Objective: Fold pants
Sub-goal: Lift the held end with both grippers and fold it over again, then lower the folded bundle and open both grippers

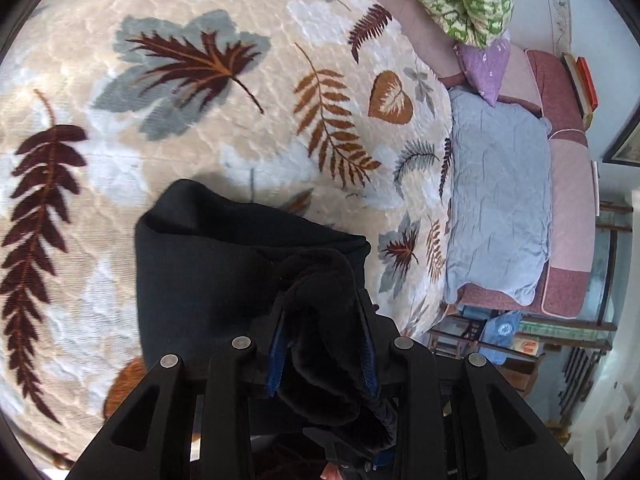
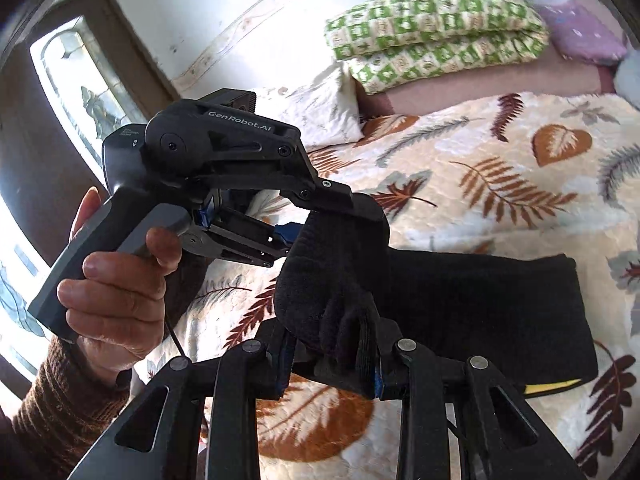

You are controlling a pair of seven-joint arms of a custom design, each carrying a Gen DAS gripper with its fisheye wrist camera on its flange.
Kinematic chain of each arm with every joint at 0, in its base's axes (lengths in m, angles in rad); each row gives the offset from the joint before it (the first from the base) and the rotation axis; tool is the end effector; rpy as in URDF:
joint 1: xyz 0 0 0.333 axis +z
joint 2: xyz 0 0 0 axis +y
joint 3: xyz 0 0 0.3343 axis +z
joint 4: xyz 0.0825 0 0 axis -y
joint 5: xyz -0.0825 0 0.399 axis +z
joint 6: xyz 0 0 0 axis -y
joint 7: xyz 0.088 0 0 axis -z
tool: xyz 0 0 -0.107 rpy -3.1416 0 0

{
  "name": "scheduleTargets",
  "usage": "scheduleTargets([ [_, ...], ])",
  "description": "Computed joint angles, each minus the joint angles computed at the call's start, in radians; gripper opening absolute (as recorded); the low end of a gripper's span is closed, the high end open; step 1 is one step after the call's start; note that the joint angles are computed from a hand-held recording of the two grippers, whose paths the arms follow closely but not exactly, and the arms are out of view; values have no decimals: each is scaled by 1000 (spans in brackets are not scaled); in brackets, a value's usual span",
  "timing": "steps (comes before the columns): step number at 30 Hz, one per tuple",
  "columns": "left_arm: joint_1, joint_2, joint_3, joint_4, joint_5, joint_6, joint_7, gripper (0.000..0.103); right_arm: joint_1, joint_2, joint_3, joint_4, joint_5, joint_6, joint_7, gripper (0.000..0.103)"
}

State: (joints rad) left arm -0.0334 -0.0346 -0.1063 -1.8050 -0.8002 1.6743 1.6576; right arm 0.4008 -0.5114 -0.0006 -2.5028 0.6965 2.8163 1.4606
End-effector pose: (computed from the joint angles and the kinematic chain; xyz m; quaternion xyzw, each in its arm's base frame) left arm 0.5462 -0.1482 0.5853 0.6194 -0.6837 0.2317 0.3086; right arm 0.4174 0.1423 0.5589 -0.6152 0.6533 -0.0409 0.4393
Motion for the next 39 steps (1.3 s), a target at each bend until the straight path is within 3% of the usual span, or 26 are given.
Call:
scheduleTargets([
  [8, -152, 126, -130, 82, 135, 134, -200, 30, -54, -119, -157, -144, 137, -29, -67, 30],
  [10, -195, 156, -155, 116, 237, 170, -268, 34, -63, -129, -200, -166, 182, -42, -102, 33],
  [12, -231, 182, -173, 151, 328, 197, -326, 44, -73, -127, -247, -178, 241, -78, -132, 34],
  [17, -254, 151, -187, 158, 360, 231, -351, 53, -136, -144, -296, -201, 354, -156, -195, 39],
  [21, -237, 18, -158, 58, 307, 261, -321, 66, -226, -186, -279, -207, 367, -187, -211, 39],
  [24, -227, -124, -108, -84, 206, 295, -286, 72, -261, -198, -283, -186, 378, -216, -235, 45],
  [27, -233, -270, -45, -251, 100, 314, -254, 72, -251, -162, -290, -131, 388, -278, -293, 49],
  [31, -249, -414, 15, -431, 16, 329, -274, 72, -253, -78, -234, -54, 355, -330, -339, 50],
  [36, -257, -482, 50, -544, -18, 353, -311, 72, -276, -3, -189, -9, 313, -353, -332, 50],
  [39, -269, -488, 60, -581, -64, 383, -326, 72, -286, 15, -199, 2, 329, -380, -325, 50],
])
